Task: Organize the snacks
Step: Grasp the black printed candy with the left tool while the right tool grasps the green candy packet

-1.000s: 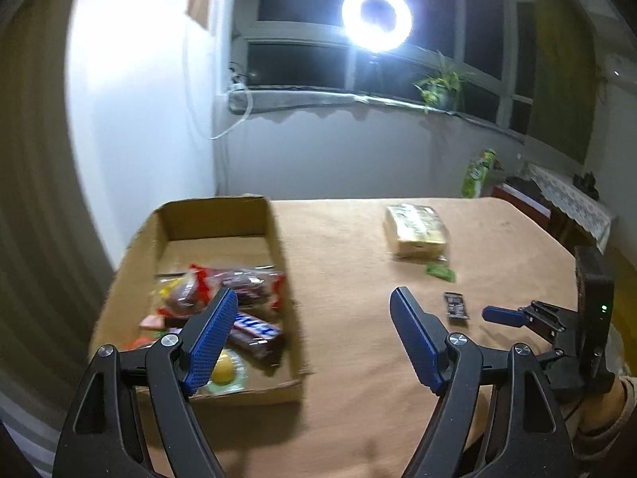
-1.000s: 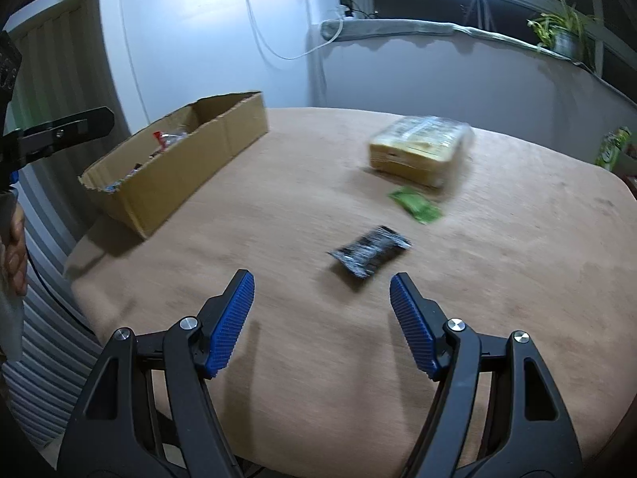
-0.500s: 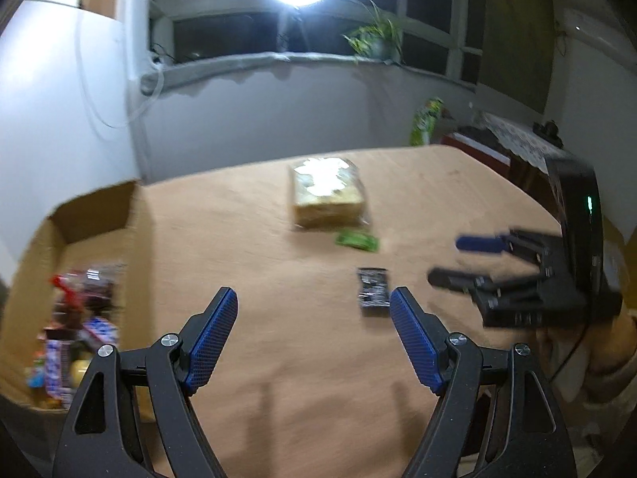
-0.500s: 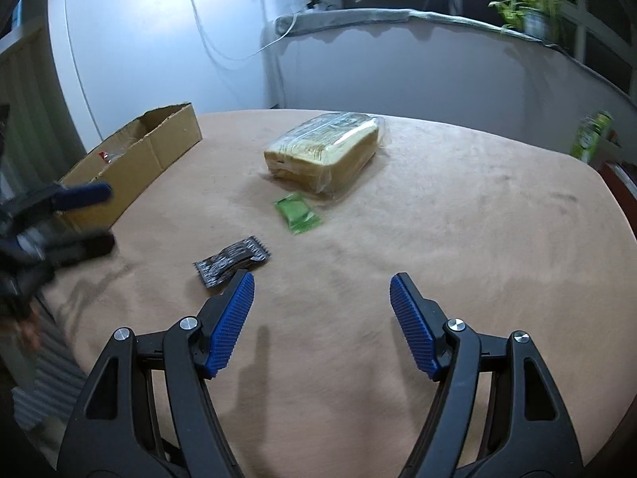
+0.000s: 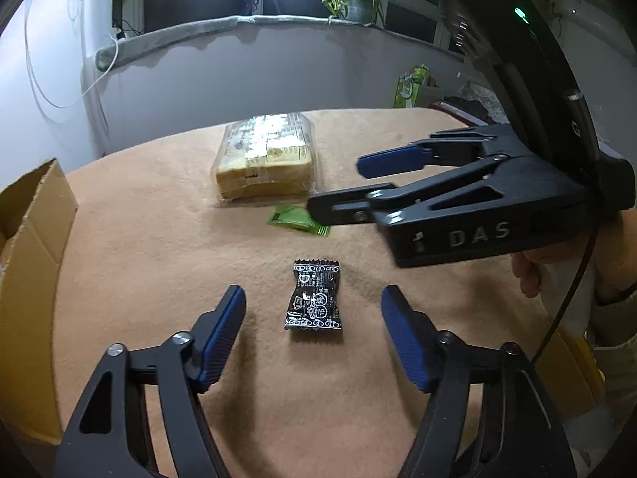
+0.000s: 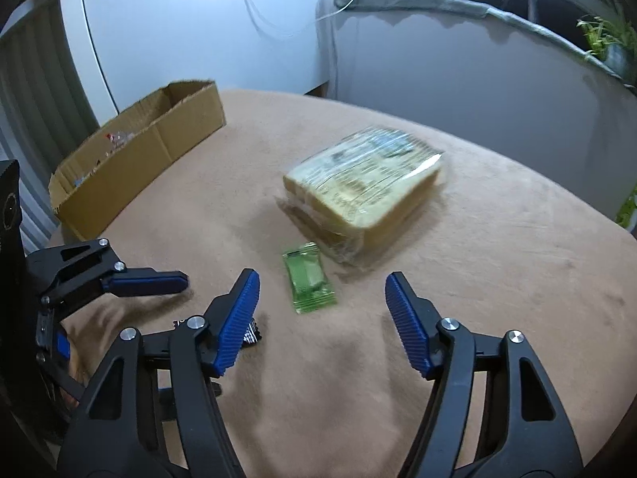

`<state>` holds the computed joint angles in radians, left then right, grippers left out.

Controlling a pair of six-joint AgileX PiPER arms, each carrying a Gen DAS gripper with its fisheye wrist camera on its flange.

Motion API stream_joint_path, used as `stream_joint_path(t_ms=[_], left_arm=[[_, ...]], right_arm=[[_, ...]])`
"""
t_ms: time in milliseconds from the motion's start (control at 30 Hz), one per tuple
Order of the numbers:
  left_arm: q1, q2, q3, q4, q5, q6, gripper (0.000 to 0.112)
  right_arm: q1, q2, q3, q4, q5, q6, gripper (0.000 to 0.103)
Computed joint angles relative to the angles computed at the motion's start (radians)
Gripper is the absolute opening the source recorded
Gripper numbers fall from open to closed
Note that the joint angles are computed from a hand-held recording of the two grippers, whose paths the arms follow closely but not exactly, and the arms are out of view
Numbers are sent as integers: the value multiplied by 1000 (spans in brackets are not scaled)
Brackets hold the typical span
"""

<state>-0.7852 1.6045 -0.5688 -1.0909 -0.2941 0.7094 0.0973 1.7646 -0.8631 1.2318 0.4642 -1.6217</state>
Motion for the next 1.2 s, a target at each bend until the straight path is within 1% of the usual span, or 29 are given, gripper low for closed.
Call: stream_joint_path(t_ms=[100,133,200,267,300,333,367,400,500,567,667,767,833,933,1000,1100,1200], left_arm=[[16,24,-7,73,21,-59,54],[14,27,-7,76,16,-60,53],[14,31,-9,77,15,-59,48],[6,35,-7,63,3,-47,45],[-3,37,-6,51,-7,-38,42],[-9,42,-7,42,-18,-29,39],[-17,45,-7,25,-33,-18,30],[-21,49,-10,19,-40,-16,26],[-34,48,-1,29,-56,-34,26],[-17,51,-3,69,-47,-59,25],[0,49,4,150,-42,-136,25],[11,49,8,190,-40,-172,25],[8,49,9,191,-45,-177,25],[13,49,9,216,-42,-201,25],[13,49,8,214,-41,-201,25],[11,47,15,229,-49,-219,25],[27,43,30,319,-51,-311,25]], right_arm=[[23,43,-32,-37,-5,40,61],[30,54,-39,-45,-10,51,58],[38,70,-47,-57,-15,65,55],[49,71,-43,-36,-32,48,53],[51,72,-44,-37,-37,50,44],[54,69,-41,-30,-45,46,24],[56,68,-39,-27,-52,46,24],[54,70,-40,-29,-48,45,24],[60,59,-23,-17,-57,20,24],[47,50,-5,30,-52,-21,24],[6,27,34,120,-27,-94,24],[-50,4,83,236,17,-189,23],[-89,-2,119,319,44,-256,23],[-148,-3,150,390,99,-315,23],[-174,-2,159,423,125,-338,23],[-191,4,157,430,148,-332,23],[-213,7,165,450,178,-350,23]])
